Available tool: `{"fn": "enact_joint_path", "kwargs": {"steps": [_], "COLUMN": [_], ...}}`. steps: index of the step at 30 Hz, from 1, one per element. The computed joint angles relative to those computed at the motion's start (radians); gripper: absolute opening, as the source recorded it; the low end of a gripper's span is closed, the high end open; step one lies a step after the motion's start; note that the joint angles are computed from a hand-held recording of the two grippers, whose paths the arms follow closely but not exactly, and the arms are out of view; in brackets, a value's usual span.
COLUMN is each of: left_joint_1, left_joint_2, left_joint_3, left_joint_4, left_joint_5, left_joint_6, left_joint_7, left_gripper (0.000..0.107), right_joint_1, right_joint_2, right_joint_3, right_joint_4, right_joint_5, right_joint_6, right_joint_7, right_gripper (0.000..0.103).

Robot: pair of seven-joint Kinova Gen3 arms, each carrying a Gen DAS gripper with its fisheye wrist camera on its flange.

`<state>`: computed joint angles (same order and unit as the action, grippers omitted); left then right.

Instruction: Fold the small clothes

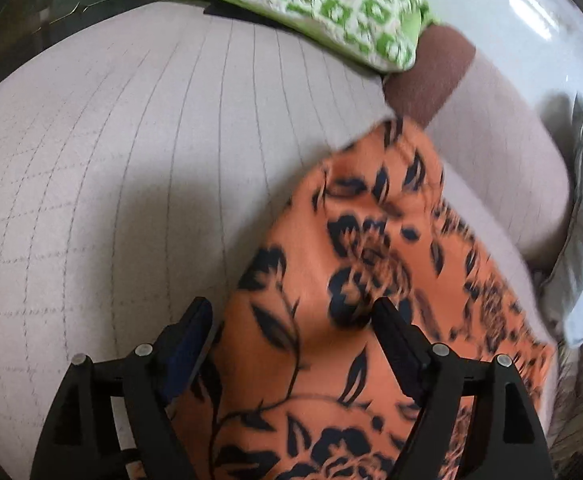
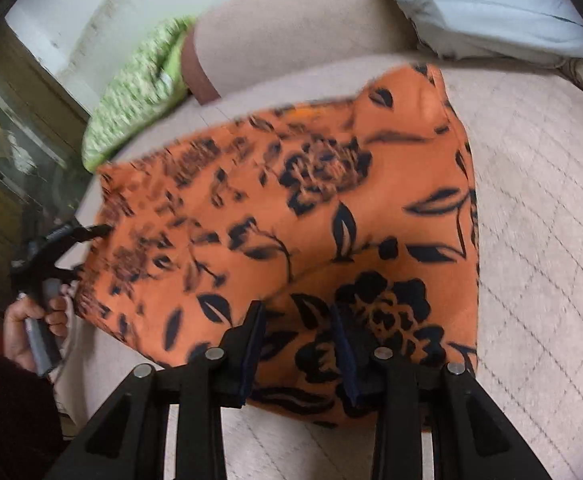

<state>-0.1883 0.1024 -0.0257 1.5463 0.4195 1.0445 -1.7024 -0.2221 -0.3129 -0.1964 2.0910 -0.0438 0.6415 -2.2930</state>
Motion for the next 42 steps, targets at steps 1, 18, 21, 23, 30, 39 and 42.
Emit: {"fn": "enact_joint_path", "kwargs": {"steps": [1, 18, 21, 23, 30, 39, 42], "left_joint_1": [-0.003, 0.124, 0.051, 0.026, -0.054, -0.102, -0.085], "left_joint_2": [0.009, 0.114, 0.026, -0.028, -0.215, -0.241, -0.213], "left_joint_3": [0.0, 0.052, 0.03, 0.006, -0.093, -0.174, -0.237], "left_joint_4": [-0.01, -0.09, -0.018, 0.025, 0.249, 0.392, 0.416], "left_joint_5": [0.01, -0.196, -0.103, -0.085, -0.001, 0.283, 0.403], "left_joint_6": [0.001, -0.131, -0.106, -0.076, 0.044, 0.099, 0.101], "left_joint_7": [0.001, 0.18, 0.156, 0.149, 0.009, -0.168, -0.235], "left_gripper": [0.082, 0.094, 0.094, 0.094, 0.094, 0.096, 0.099], "right_joint_1": [-0.002, -0.036, -0.048, -0.081, -0.104, -0.302, -0.34], "right_joint_2": [-0.012, 0.06, 0.056, 0.035, -0.022, -0.131, -0.211], "right_joint_3": [0.004, 0.028, 0.036, 0.074, 0.042, 0.252, 0.305], "right_joint_4": [0.013, -0.003, -0.009, -0.002, 0.005, 0.138, 0.249], "right_joint_5": [-0.005, -0.037, -0.055, -0.115, -0.15, -0.411, -0.524], "right_joint_6": [-0.03, -0.059, -0.067, -0.083, -0.108, -0.158, -0.244], "right_joint_7": [0.001, 0.101, 0.11, 0.158, 0.183, 0.273, 0.232], "right_gripper": [0.037, 0.037, 0.037, 0.037, 0.037, 0.038, 0.066]}}
